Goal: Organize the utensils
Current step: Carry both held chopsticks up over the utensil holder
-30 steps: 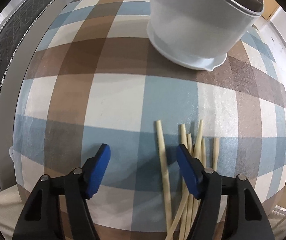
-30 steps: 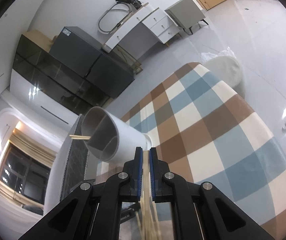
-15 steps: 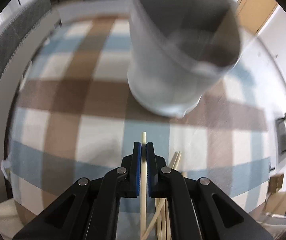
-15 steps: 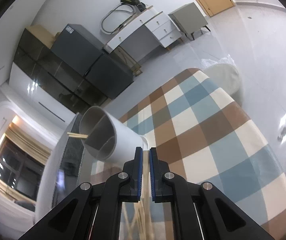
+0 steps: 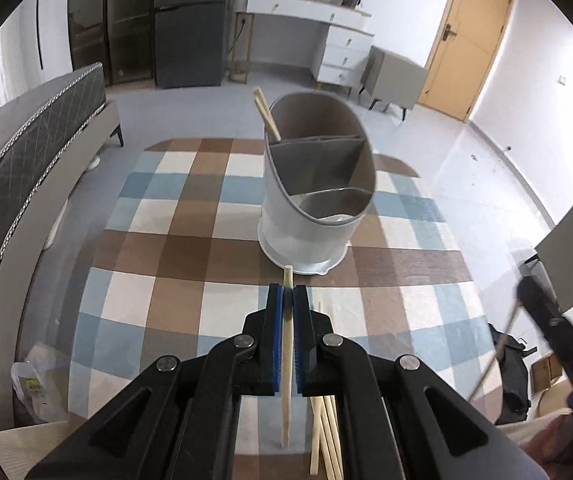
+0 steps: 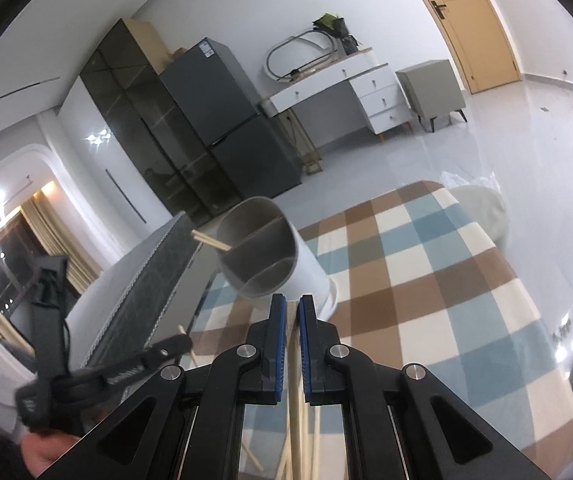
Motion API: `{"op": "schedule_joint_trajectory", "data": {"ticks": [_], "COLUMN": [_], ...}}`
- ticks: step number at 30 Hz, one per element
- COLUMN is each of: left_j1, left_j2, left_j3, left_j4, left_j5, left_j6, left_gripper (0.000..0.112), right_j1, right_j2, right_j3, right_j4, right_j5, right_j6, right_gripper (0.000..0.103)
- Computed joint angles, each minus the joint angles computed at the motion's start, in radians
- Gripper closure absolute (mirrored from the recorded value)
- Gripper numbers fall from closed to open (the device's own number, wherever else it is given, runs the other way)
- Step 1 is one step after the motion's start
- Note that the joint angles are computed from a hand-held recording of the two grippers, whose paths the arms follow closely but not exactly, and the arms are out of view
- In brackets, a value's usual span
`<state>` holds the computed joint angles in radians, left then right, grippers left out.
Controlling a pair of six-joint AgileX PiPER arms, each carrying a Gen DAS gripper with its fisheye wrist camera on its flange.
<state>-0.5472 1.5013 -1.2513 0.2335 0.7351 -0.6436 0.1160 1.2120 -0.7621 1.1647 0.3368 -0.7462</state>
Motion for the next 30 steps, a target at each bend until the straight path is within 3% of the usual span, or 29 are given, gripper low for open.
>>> {"op": "schedule_joint_trajectory", "data": {"ticks": [4, 9, 23, 30], "left_j1": [-0.013, -0.005, 0.072, 0.151], "left_j2": [-0.043, -0.090, -0.123, -0.096], "left_j3": [0.051, 0.074, 0.058, -0.055], "left_j4": [0.021, -0.027, -0.192, -0.353], "left_j5": [-0.050, -0.058, -0.035, 0.064], "left_j6": [-0.003, 0.053, 0.265, 0.382], "left_gripper": [0.112, 0.112, 0.112, 0.112], "right_j1": [0.090, 0.160, 0.289, 0.314], "right_j2": [-0.016, -0.025, -0.062, -0.054], "right_j3": [0.011, 0.023, -0.015, -0.069], "right_j4": [-0.169, -0.415, -1.228, -1.350], "right_j5": [-0.079, -0.135, -0.153, -0.183], "right_j6": [0.146, 0.394, 1.190, 1.249], "right_gripper": [0.097, 0.097, 0.097, 0.097]}}
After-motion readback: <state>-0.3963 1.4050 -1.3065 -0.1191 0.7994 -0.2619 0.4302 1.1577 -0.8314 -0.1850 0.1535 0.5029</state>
